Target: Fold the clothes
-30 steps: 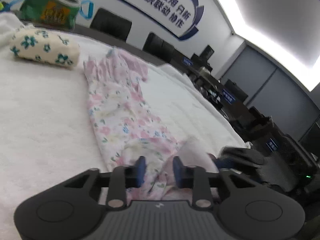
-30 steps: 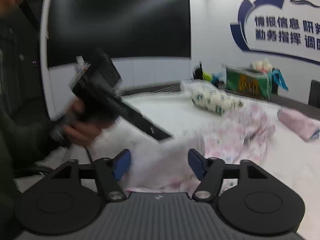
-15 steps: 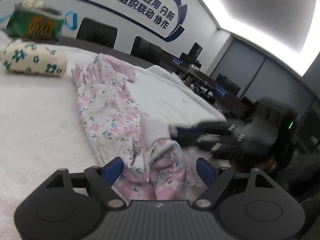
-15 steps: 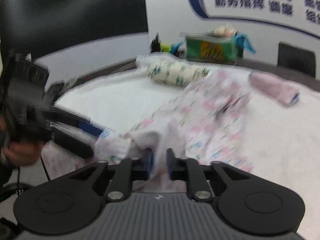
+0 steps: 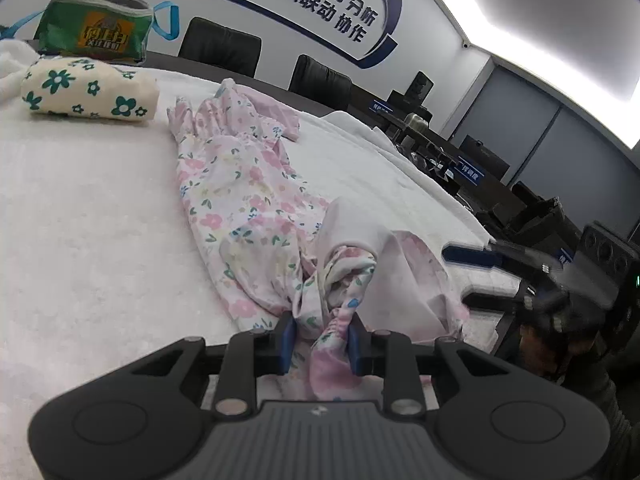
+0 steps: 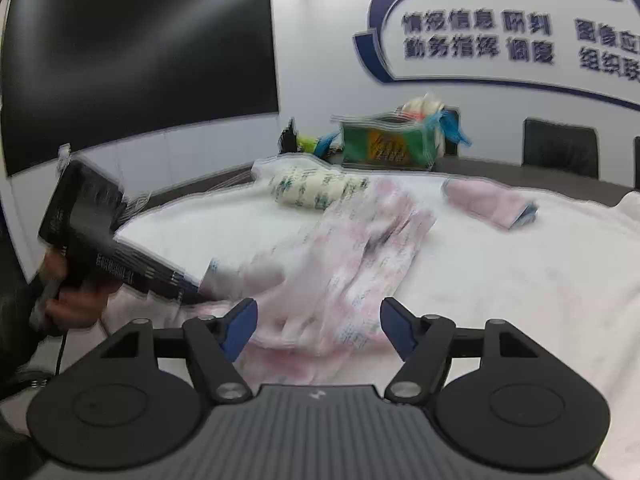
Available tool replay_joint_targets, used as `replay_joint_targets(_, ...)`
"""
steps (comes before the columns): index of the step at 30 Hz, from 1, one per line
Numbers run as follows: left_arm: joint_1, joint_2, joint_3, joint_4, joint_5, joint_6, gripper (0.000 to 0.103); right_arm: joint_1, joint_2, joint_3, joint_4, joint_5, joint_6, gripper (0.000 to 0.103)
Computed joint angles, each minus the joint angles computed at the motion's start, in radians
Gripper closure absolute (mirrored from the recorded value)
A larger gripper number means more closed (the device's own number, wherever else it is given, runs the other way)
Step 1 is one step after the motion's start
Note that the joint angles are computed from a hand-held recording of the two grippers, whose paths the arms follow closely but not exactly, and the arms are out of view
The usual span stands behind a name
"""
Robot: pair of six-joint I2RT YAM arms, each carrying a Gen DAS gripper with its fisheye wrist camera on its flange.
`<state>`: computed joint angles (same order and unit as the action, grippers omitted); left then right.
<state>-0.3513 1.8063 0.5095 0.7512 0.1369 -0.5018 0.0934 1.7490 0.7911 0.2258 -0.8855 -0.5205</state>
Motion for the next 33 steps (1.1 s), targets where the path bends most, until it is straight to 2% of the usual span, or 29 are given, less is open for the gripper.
replay_joint_targets(4, 0.004, 0.0, 0.005, -0.007, 0.004, -0.01, 0.079, 0.016, 0.012, -0.01, -0.061, -0.099, -0.153, 0.023)
replay_joint_targets(6, -0.001, -0.005, 0.0, -0.005, 0.0, -0.008, 0.079, 0.046, 0.022, -0.017, -0.006, -0.06, -0.131, 0.023)
replay_joint_targets(8, -0.004, -0.011, -0.012, 0.009, 0.004, -0.008, 0.083, 0.091, 0.033, -0.022, 0.085, 0.08, -0.044, 0.026)
replay_joint_targets(9, -0.003, -0.011, -0.023, 0.026, 0.016, -0.012, 0.084, 0.113, 0.055, -0.007, 0.111, 0.147, 0.006, 0.037)
replay_joint_targets(10, -0.004, -0.014, -0.037, 0.043, 0.02, -0.012, 0.086, 0.118, 0.072, 0.011, 0.099, 0.136, 0.01, 0.056)
replay_joint_targets(11, -0.007, -0.019, -0.052, 0.06, 0.022, -0.011, 0.087, 0.117, 0.086, 0.027, 0.078, 0.102, -0.001, 0.067)
replay_joint_targets(12, -0.009, -0.023, -0.067, 0.076, 0.024, -0.01, 0.087, 0.117, 0.1, 0.045, 0.055, 0.069, -0.013, 0.089)
replay_joint_targets(16, -0.008, -0.051, -0.144, 0.144, 0.054, 0.01, 0.085, 0.12, 0.087, 0.046, -0.018, -0.028, -0.153, 0.091)
replay_joint_targets(17, -0.006, -0.054, -0.156, 0.161, 0.057, 0.011, 0.083, 0.112, 0.089, 0.05, -0.024, -0.046, -0.152, 0.09)
replay_joint_targets(18, -0.004, -0.056, -0.168, 0.178, 0.059, 0.013, 0.075, 0.102, 0.091, 0.054, -0.021, -0.049, -0.135, 0.081)
replay_joint_targets(19, -0.003, -0.067, -0.169, 0.17, 0.05, 0.018, 0.068, 0.092, 0.094, 0.058, -0.016, -0.047, -0.115, 0.055)
replay_joint_targets(21, -0.008, -0.101, -0.166, 0.141, 0.002, 0.04, 0.06, 0.072, 0.1, 0.061, 0.007, -0.053, -0.085, 0.03)
replay_joint_targets(22, -0.011, -0.118, -0.166, 0.129, -0.024, 0.052, 0.052, 0.061, 0.105, 0.059, 0.03, -0.066, -0.079, 0.028)
replay_joint_targets(23, -0.016, -0.135, -0.165, 0.119, -0.054, 0.064, 0.049, 0.056, 0.109, 0.064, 0.029, -0.078, -0.08, 0.027)
replay_joint_targets(25, -0.024, -0.132, -0.158, 0.141, -0.092, 0.09, 0.044, 0.055, 0.122, 0.08, 0.013, -0.085, -0.091, 0.013)
replay_joint_targets(27, -0.022, -0.107, -0.119, 0.123, -0.082, 0.109, 0.043, 0.068, 0.142, 0.099, 0.004, -0.062, -0.106, 0.004)
replay_joint_targets(28, -0.02, -0.092, -0.091, 0.097, -0.073, 0.113, 0.044, 0.074, 0.152, 0.109, -0.001, -0.05, -0.113, 0.004)
replay_joint_targets(29, -0.017, -0.081, -0.061, 0.054, -0.061, 0.104, 0.046, 0.088, 0.158, 0.116, -0.011, -0.026, -0.124, 0.007)
replay_joint_targets(30, -0.014, -0.069, -0.031, 0.007, -0.05, 0.092, 0.058, 0.104, 0.169, 0.134, -0.041, -0.007, -0.141, 0.02)
replay_joint_targets(31, -0.013, -0.064, -0.033, 0.011, -0.04, 0.084, 0.077, 0.12, 0.184, 0.171, -0.105, 0.003, -0.166, 0.04)
replay_joint_targets(32, -0.013, -0.06, -0.043, 0.024, -0.03, 0.077, 0.08, 0.133, 0.191, 0.192, -0.14, 0.013, -0.172, 0.047)
replay_joint_targets(33, -0.012, -0.056, -0.052, 0.039, -0.02, 0.069, 0.079, 0.145, 0.195, 0.207, -0.163, 0.023, -0.172, 0.059)
